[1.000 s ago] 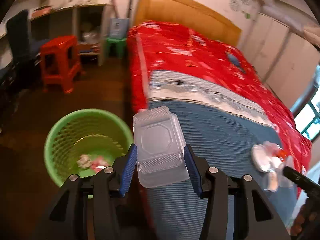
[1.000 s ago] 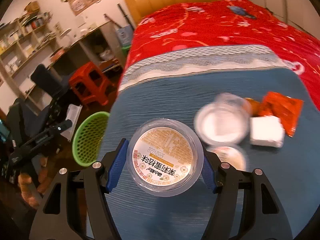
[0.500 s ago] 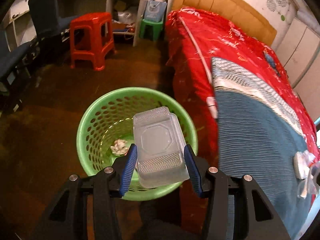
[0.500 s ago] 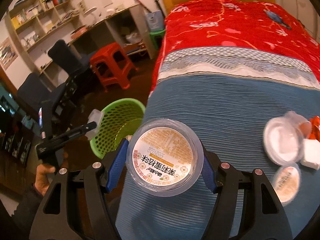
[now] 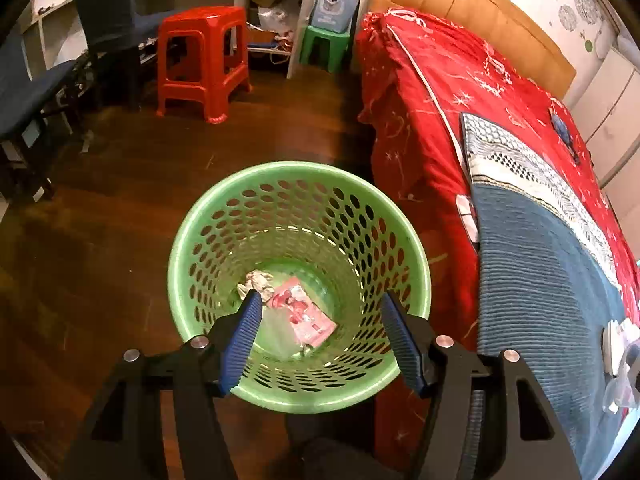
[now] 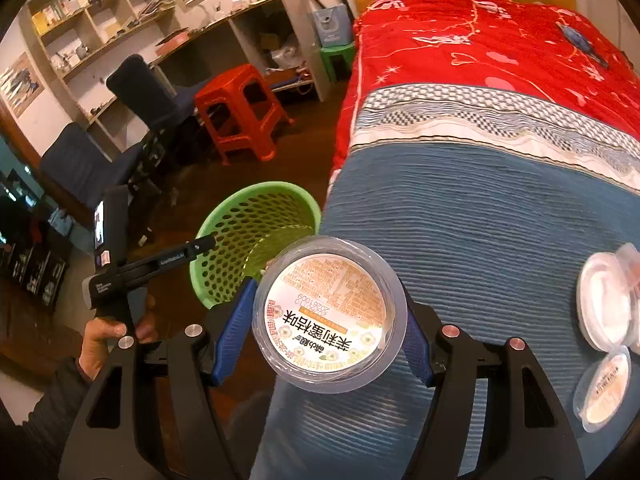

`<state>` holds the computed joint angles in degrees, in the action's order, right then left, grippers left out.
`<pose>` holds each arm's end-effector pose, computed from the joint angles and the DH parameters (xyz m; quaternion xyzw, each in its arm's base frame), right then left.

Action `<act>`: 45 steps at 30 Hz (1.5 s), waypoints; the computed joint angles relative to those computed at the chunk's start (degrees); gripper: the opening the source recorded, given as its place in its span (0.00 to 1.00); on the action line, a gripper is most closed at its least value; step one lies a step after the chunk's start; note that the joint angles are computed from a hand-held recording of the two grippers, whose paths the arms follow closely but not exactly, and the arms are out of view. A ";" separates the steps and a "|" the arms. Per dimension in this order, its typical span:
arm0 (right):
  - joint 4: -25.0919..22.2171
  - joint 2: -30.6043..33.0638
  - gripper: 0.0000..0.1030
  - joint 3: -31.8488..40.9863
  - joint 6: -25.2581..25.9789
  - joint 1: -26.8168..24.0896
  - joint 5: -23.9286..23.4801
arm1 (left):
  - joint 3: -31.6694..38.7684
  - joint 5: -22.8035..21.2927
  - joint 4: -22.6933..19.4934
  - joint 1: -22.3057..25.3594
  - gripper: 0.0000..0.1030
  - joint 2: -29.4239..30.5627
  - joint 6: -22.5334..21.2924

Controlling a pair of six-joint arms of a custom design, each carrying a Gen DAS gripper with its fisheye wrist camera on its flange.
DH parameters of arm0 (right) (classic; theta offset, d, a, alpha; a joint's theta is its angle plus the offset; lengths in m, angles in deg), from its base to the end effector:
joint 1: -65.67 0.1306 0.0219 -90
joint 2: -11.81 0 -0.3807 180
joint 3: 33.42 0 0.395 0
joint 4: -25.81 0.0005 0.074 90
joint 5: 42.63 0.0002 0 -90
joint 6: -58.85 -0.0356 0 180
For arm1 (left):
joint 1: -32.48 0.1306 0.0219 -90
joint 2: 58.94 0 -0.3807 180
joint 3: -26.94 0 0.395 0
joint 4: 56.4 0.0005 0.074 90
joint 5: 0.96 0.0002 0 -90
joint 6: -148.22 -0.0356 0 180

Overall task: Collect trash
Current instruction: 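Carry the clear container over the green basket and open the left tool, then carry the pudding cup over the green basket and open the right tool, then bring both tools back over the remaining trash on the blanket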

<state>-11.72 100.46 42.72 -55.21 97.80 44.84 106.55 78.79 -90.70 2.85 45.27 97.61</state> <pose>0.3964 0.2502 0.3415 -0.0736 0.9367 0.1792 0.2916 0.4641 -0.2573 0.2418 -0.1055 0.9540 -0.0804 0.2688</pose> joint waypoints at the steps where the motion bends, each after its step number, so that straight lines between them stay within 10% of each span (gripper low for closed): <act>1: 0.00 0.51 0.64 0.46 0.10 0.24 -0.12 | -0.49 -0.23 0.14 0.09 0.59 -0.60 0.35; 26: -4.33 24.26 0.70 22.40 1.60 5.43 -7.06 | -12.03 -5.98 1.32 2.96 0.63 -13.21 6.52; 45: 0.44 6.68 0.73 4.54 0.87 0.90 -1.79 | -8.53 -8.11 0.42 -3.04 0.64 -12.91 5.41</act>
